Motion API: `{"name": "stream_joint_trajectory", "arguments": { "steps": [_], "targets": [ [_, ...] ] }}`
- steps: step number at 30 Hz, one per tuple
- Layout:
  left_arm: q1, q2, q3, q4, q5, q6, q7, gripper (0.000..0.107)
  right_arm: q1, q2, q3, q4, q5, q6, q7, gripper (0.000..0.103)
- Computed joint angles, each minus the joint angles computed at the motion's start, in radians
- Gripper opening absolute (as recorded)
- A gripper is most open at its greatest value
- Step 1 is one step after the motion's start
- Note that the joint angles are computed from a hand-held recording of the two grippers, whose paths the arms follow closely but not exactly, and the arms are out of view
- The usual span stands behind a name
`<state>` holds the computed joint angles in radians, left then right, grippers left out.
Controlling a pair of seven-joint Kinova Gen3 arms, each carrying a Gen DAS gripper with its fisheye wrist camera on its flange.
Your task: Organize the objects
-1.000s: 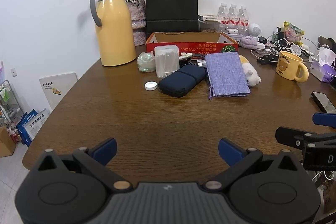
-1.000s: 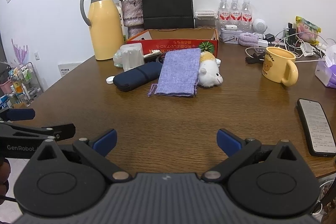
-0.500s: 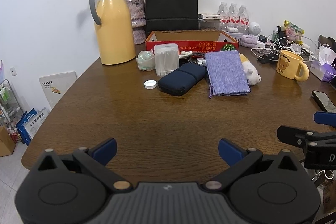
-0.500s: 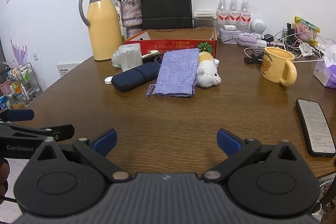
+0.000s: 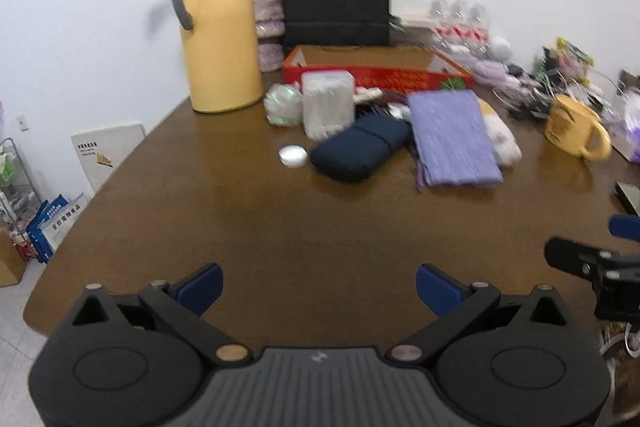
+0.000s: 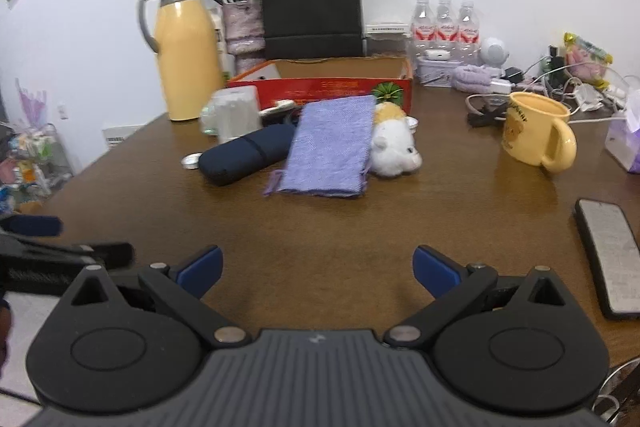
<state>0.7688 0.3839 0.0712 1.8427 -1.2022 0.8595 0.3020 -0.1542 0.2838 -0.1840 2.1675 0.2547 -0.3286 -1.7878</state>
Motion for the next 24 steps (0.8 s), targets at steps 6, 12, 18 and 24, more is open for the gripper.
{"name": "stream_joint_trajectory", "arguments": {
  "steps": [6, 12, 18, 24],
  "targets": [
    [-0.056, 0.042, -0.035, -0.029, -0.069, -0.091, 0.000, 0.098, -0.019, 0.076, 0.001, -0.120, -0.146, 0.075, 0.219, 0.103],
    [-0.090, 0.126, -0.087, -0.115, -0.172, -0.177, -0.054, 0.092, 0.211, 0.230, -0.256, -0.315, -0.088, 0.172, 0.194, 0.099],
    [-0.102, 0.184, -0.132, -0.192, -0.222, -0.250, -0.069, 0.092, 0.137, 0.339, -0.213, -0.466, -0.308, 0.219, 0.367, 0.051],
    [-0.084, 0.159, -0.147, -0.138, -0.246, -0.287, -0.004, 0.092, 0.290, 0.343, -0.402, -0.446, -0.331, 0.317, 0.584, 0.008]
  ]
}}
